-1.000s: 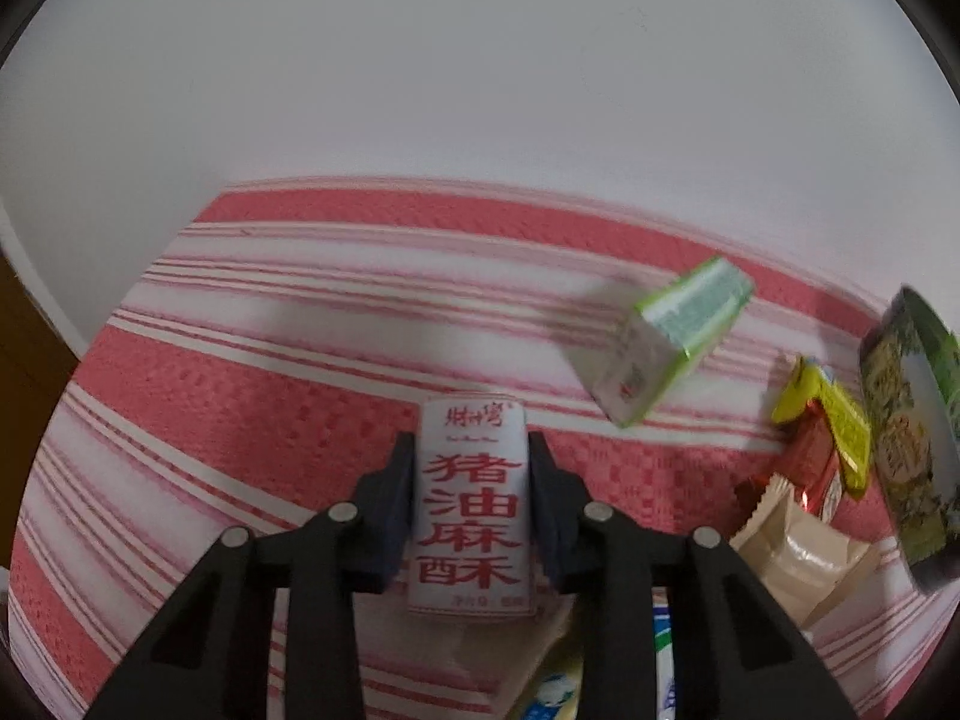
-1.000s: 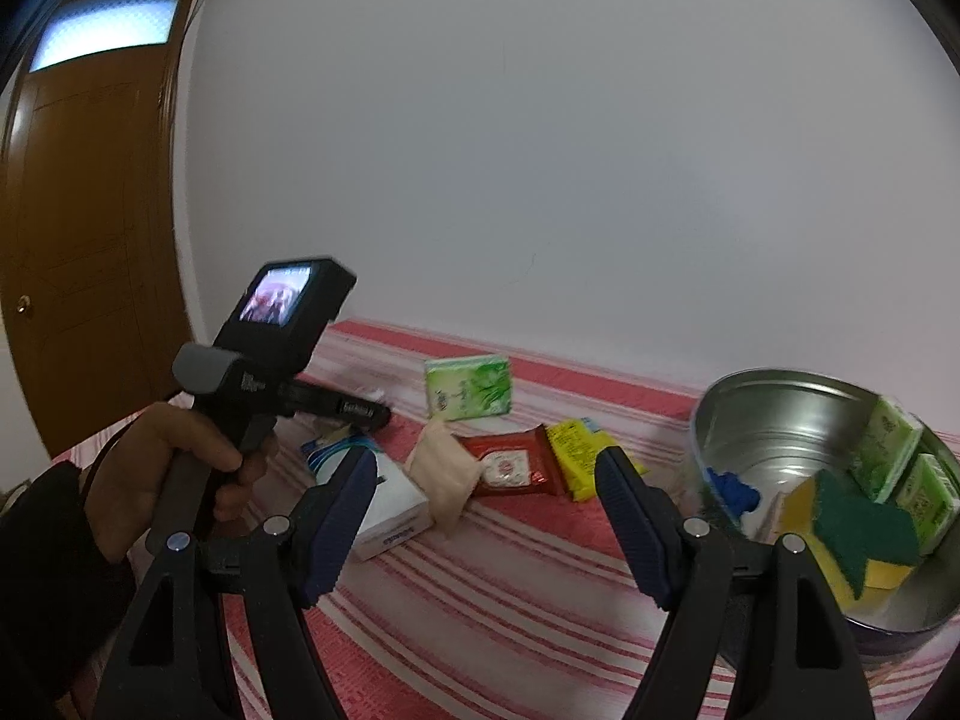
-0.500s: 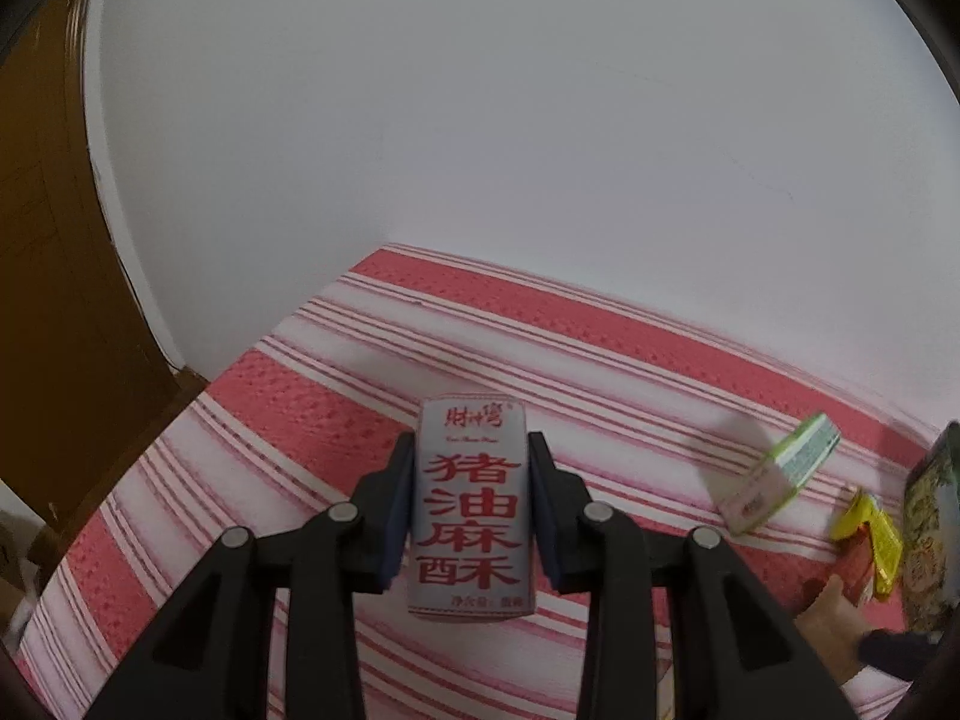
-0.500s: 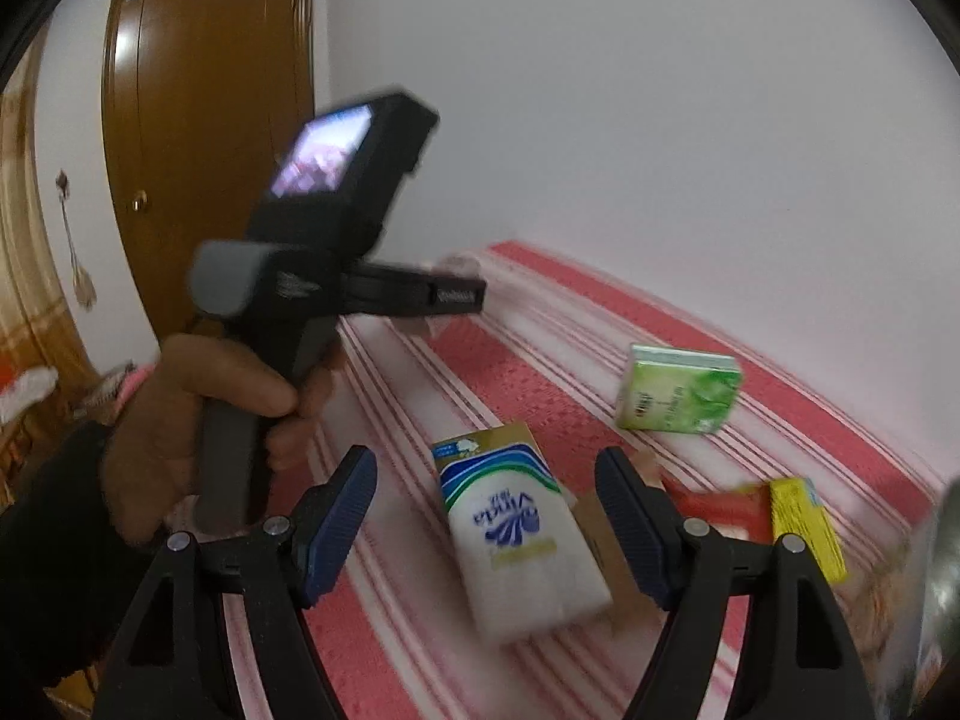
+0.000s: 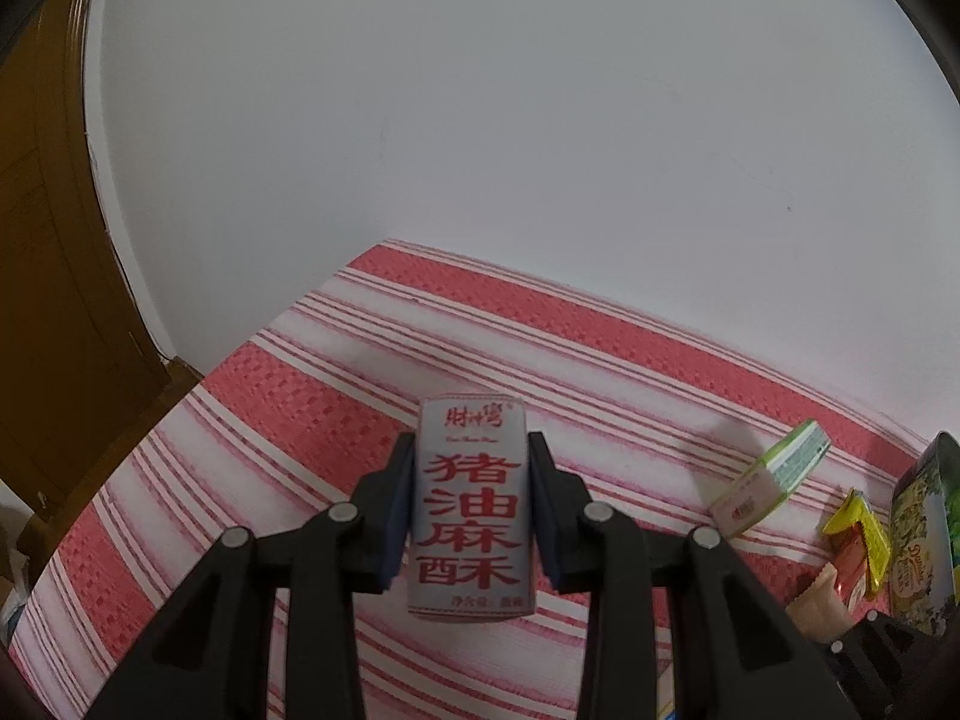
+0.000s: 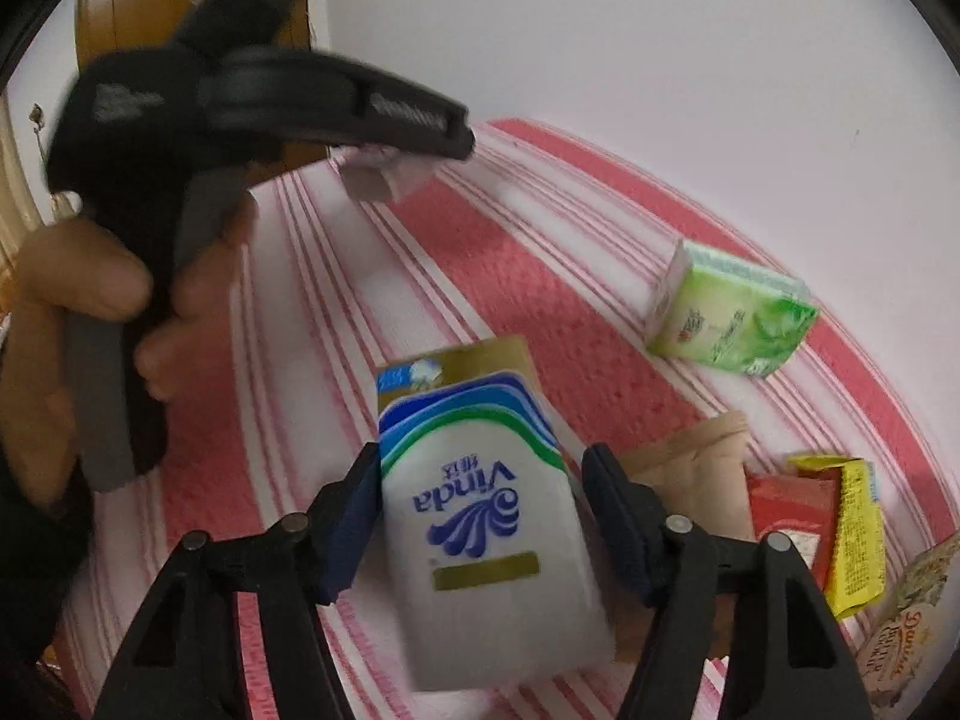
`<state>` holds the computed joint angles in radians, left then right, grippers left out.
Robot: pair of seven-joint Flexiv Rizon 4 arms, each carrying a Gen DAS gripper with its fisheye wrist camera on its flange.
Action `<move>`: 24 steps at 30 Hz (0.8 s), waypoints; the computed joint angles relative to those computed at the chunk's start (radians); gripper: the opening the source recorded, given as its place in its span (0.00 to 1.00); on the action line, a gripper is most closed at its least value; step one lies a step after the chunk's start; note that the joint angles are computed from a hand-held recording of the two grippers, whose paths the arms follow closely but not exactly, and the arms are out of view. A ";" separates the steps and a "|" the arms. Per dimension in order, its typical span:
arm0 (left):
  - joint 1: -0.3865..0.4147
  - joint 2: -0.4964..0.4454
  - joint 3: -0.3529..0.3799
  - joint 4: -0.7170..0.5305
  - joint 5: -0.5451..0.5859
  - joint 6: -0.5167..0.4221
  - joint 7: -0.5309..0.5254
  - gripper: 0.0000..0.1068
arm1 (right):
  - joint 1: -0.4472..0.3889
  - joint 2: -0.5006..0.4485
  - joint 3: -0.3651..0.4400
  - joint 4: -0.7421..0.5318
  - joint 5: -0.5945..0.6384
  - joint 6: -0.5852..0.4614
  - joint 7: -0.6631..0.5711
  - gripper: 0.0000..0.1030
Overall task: Organize objects
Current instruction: 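Grasp the white Vinda tissue pack with the right tool while the left tool holds the box, then carry the red-print box and Vinda pack in both tools over the tin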
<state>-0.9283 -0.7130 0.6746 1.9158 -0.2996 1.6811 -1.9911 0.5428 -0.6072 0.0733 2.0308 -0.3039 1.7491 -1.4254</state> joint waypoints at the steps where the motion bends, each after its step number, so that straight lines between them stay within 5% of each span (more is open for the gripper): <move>1: 0.003 0.002 -0.004 0.001 0.001 0.002 0.000 0.32 | -0.014 -0.001 0.016 -0.003 0.002 -0.013 0.006 0.66; 4: -0.010 -0.007 0.010 -0.002 -0.002 0.003 -0.005 0.32 | -0.007 0.012 0.006 0.012 0.004 -0.017 0.011 0.53; 7: -0.012 -0.011 0.010 -0.005 -0.005 0.006 -0.002 0.32 | -0.063 0.026 0.074 0.033 0.011 -0.019 0.022 0.53; 12: -0.044 -0.021 0.035 0.010 -0.022 0.039 -0.008 0.32 | -0.058 0.060 0.109 0.171 0.099 0.302 0.043 0.53; 20: -0.101 -0.041 0.017 0.036 -0.090 0.159 0.076 0.32 | 0.180 0.137 -0.055 0.331 0.563 0.595 -0.157 0.53; 24: -0.091 -0.013 -0.064 0.053 -0.103 0.239 0.117 0.32 | 0.205 0.145 -0.059 0.378 0.736 0.728 -0.264 0.53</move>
